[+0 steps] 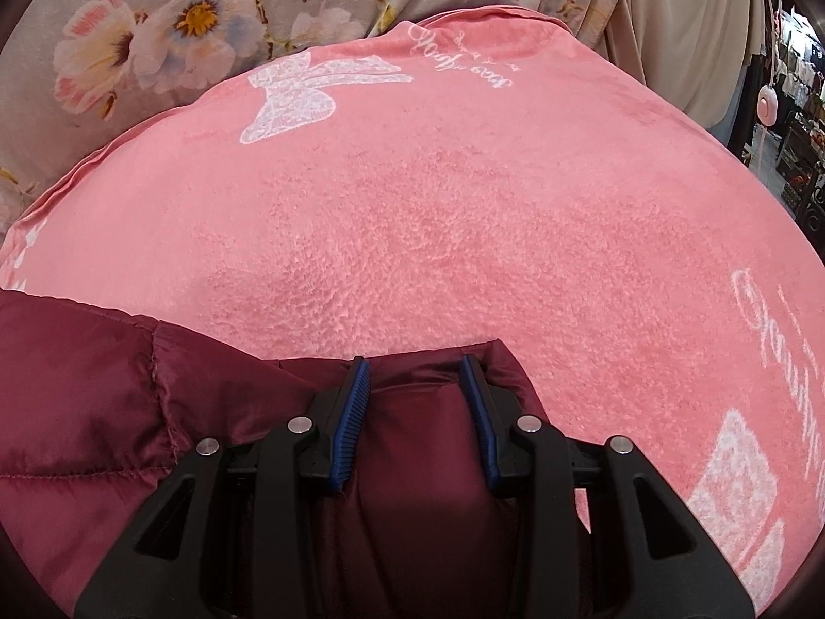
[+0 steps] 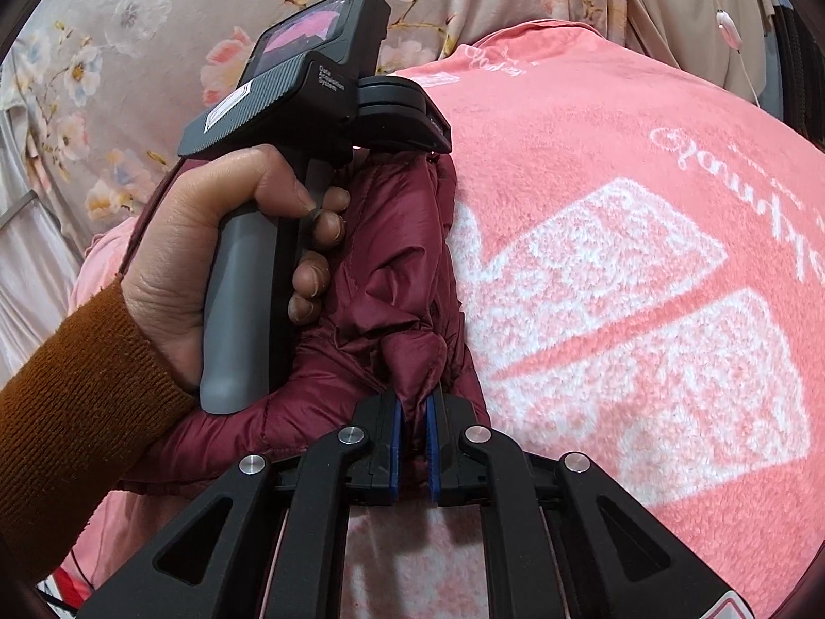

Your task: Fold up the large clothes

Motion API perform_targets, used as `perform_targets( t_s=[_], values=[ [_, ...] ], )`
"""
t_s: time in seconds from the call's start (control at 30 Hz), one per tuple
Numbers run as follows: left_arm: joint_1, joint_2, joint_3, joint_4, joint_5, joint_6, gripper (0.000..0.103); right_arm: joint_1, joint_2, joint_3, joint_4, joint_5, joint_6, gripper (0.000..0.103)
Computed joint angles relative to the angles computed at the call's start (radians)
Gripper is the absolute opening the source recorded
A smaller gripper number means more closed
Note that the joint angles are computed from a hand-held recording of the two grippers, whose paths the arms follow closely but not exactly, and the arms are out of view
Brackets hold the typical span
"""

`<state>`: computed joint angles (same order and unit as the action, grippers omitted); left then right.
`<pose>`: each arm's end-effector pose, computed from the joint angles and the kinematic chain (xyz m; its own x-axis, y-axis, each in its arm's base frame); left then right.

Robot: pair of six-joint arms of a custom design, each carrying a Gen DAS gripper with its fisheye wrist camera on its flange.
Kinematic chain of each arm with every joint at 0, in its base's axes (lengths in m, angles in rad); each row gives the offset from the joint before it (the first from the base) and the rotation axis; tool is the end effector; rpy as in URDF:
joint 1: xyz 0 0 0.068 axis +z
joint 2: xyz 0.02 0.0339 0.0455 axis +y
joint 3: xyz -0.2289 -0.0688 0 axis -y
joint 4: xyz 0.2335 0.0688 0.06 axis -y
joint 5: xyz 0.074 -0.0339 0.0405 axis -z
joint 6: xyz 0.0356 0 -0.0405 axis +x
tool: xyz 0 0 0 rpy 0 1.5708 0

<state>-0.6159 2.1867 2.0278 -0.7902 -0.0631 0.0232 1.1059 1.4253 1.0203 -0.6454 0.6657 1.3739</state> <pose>0.3736 -0.2616 0.2336 -0.6507 0.4889 -0.5811 0.5618 0.8247 0.0648 0.1433 0.2367 0.2146 -0.6305 0.4633 -0.6228 0.2709 0.8832 0.3828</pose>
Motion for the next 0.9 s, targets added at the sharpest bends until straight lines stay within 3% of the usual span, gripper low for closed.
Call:
perform_targets(
  t_s=[0.1,0.17,0.2,0.23,0.3,0.4,0.47,0.57,0.67,0.77,0.9],
  values=[
    [0.013,-0.039,-0.021,-0.002,0.024,-0.010,0.036,0.010,-0.130,-0.108,0.059,-0.003,0.018,0.012],
    [0.030,-0.120,-0.071,-0.015,0.037,-0.043,0.036,0.055,-0.155,-0.059,-0.096,0.054,0.103,0.033],
    [0.044,-0.166,-0.099,-0.021,0.066,-0.053,0.039,0.082,-0.172,-0.034,-0.161,0.092,0.131,0.033],
    [0.063,-0.252,-0.155,-0.023,0.088,-0.065,0.053,0.096,-0.182,-0.013,-0.204,0.117,0.142,0.033],
    [0.093,-0.422,-0.269,0.001,0.058,-0.065,0.064,0.123,-0.155,0.100,-0.343,0.193,0.145,0.030],
    [0.157,-0.574,-0.354,-0.002,-0.003,-0.080,0.069,0.083,-0.092,0.234,-0.393,0.217,0.012,0.017],
    [0.244,-0.633,-0.389,-0.033,-0.002,-0.140,0.071,0.013,-0.050,0.295,-0.310,0.195,-0.165,0.009],
    [0.353,-0.651,-0.439,-0.042,0.046,-0.197,0.071,-0.091,0.034,0.370,-0.214,0.151,-0.353,0.006],
    [0.401,-0.631,-0.471,-0.034,0.090,-0.204,0.070,-0.184,0.113,0.431,-0.140,0.079,-0.463,0.005],
    [0.413,-0.619,-0.503,-0.019,0.099,-0.231,0.069,-0.225,0.195,0.483,-0.145,0.071,-0.492,0.005],
    [0.411,-0.628,-0.571,0.019,0.098,-0.253,0.070,-0.268,0.236,0.439,-0.121,0.023,-0.475,0.005]
  ],
)
